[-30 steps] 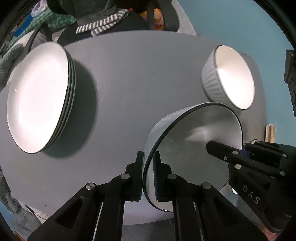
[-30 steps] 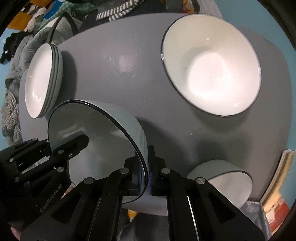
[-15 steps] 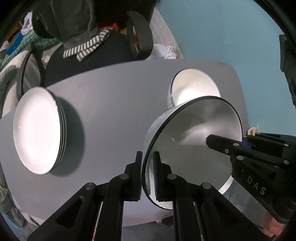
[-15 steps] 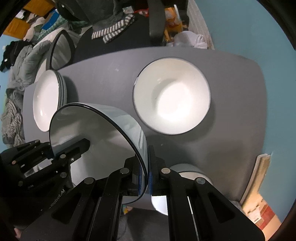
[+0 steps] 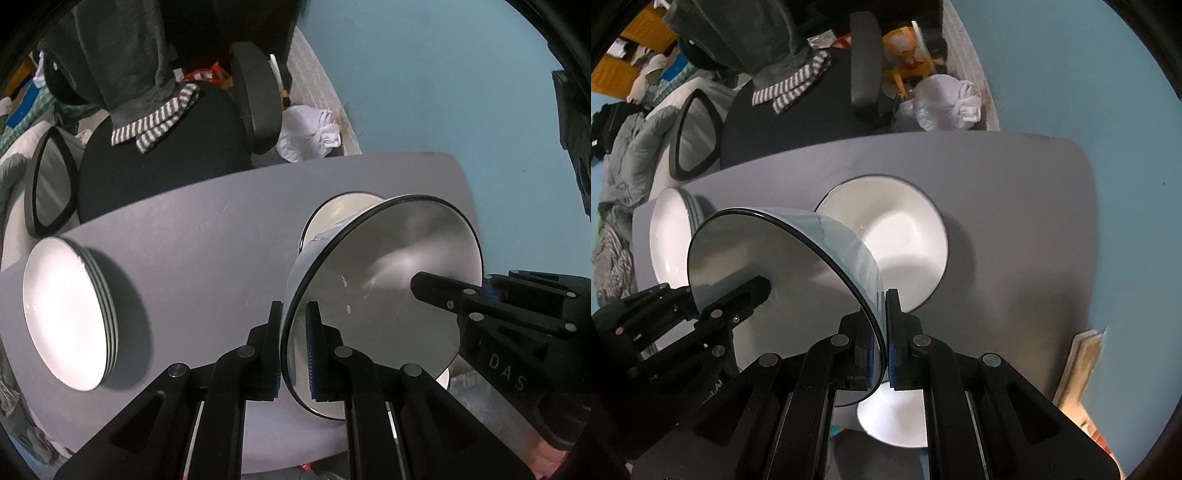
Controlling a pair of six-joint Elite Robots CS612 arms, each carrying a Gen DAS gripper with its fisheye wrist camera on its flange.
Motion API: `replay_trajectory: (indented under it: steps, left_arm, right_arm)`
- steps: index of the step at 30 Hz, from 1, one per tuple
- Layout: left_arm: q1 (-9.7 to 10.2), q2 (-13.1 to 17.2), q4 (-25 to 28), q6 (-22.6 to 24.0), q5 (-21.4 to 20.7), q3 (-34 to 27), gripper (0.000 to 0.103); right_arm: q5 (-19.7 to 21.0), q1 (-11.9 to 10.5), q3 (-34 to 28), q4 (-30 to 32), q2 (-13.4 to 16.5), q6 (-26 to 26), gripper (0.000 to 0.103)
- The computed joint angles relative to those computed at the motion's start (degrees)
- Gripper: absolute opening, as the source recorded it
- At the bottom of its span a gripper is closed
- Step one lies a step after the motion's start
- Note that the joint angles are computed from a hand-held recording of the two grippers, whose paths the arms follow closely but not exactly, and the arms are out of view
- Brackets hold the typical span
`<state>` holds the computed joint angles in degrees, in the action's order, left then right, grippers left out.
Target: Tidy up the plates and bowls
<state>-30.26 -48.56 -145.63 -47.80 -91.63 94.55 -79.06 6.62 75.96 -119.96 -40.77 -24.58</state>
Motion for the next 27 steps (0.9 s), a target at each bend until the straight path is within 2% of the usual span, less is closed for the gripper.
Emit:
replay_trajectory:
  steps: [16,27]
  left_arm:
    - [0.58,4.5,8.9,4.8,-0.3,-7.6,0.009]
    - [0.75,5.7,11.5,6.2,-1.1,-8.9,0.009]
  right_arm:
    - [-2.4,0.0,-8.1,5.9,5.3,0.4,0.006]
    - [-2.3,-0.2,-10.0,9.2,6.9,1.0,0.006]
